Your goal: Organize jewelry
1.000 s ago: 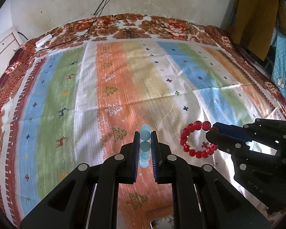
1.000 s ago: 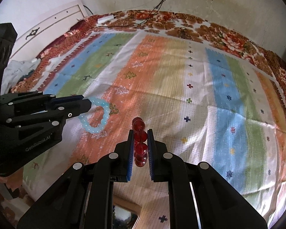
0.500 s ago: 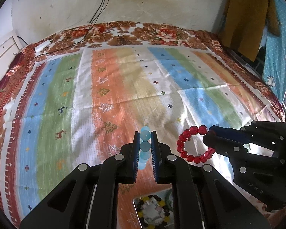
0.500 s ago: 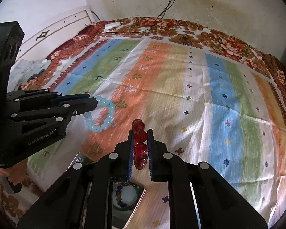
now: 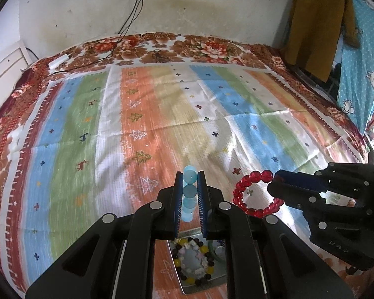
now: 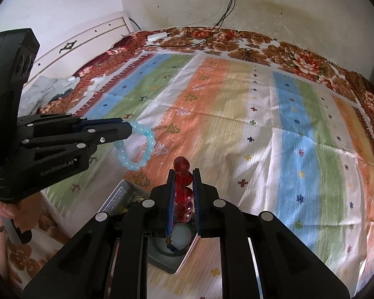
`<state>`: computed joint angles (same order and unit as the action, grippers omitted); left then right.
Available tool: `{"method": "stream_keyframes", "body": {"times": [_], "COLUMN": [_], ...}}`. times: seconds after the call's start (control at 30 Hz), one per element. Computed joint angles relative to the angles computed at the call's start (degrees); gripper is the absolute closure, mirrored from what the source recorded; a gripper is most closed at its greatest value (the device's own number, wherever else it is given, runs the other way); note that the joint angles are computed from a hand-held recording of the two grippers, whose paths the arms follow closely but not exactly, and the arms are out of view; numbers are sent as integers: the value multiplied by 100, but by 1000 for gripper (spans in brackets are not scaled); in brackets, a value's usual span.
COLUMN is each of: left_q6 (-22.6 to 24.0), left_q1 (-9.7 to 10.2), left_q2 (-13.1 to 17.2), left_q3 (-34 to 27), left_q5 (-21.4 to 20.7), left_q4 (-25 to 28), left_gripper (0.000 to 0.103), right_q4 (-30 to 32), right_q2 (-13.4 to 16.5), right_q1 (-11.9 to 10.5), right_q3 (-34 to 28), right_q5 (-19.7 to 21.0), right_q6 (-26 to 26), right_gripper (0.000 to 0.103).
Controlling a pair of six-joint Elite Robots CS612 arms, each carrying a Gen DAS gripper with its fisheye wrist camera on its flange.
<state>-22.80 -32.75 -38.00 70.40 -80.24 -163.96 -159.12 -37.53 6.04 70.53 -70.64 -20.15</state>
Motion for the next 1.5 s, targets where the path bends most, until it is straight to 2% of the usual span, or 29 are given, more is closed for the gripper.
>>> {"method": "stream_keyframes", "body": {"times": [0.73,0.8,0.87,0.9,0.93,0.97,1.03,1.1,1.17,1.33,1.37,1.43,1.5], "left_q6": [-70,-109,-179,-214,-251,-272,-292,-313,-305,-228,-232,-228,-217], "left_q1": [-187,-181,-180,-185,-187,-191,-196,-200,-208,-265,-278,-294,-312], "left_q2": [-273,-295,-336,-355,-381,-404,-445,-486,-521,-586,-590,-599,-609], "left_q3": [728,776,867,910,970,1024,1127,1234,1332,1540,1573,1626,1667], "left_q5": [-112,-140,-92,-65,-25,9,45,46,37,102,152,177,227], "left_q4": [-276,-317,-393,-411,-439,-464,-528,-622,-726,-1019,-1107,-1231,-1332], "left_gripper": [91,78,77,75,72,69,68,58,54,32,23,18,8], "right_q4": [57,149,96,21,-74,-163,-272,-380,-544,-936,-993,-1064,-1095], "right_q2": [-273,-270,-286,-302,-315,-331,-354,-378,-401,-472,-482,-500,-523], "right_q1": [-42,-60,-62,-66,-72,-81,-102,-125,-143,-218,-233,-258,-277], "right_q3": [630,624,659,696,735,780,848,919,997,1218,1255,1311,1370], "right_q5": [210,340,351,358,362,370,403,421,399,477,511,564,582], "right_q6": [-351,-331,-316,-312,-290,-269,-242,-204,-176,-82,-65,-41,-56], "right_gripper": [89,88,84,80,69,66,65,60,58,44,41,35,32]}}
